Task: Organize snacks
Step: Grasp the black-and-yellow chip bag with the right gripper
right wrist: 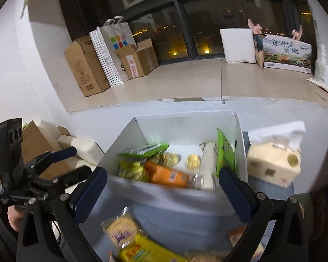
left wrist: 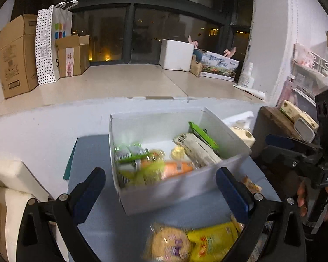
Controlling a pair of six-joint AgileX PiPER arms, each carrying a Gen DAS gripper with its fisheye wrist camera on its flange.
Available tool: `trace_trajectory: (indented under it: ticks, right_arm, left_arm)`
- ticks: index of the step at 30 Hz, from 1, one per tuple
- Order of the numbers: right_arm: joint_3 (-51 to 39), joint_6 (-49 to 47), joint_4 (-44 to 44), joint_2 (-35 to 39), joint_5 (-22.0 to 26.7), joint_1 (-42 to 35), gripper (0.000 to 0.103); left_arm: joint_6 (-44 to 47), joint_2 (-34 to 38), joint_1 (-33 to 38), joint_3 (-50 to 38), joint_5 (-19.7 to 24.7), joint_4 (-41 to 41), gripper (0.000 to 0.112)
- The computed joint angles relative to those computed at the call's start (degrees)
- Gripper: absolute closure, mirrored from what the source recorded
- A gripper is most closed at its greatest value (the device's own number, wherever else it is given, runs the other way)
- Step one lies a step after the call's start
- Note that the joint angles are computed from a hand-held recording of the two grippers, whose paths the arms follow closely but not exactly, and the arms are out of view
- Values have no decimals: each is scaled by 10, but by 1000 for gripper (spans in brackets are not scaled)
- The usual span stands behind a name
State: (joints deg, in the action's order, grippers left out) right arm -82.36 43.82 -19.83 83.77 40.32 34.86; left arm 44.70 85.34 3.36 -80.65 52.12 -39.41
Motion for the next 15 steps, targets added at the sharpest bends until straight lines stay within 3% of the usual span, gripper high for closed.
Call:
trace_trajectory:
  ticks: [7,12,15]
  right_arm:
    - [149,226,-174,-104,36,138,0]
    - [249,453,-304,-148,163,280,0]
    - [325,581,-316,-189,197,335,0]
  left_arm:
    - [100,-97,69,143,64,-64,9]
    - [161,-149,79,239,75,-61,9]
    - [196,-172,95,285,93,-68,9]
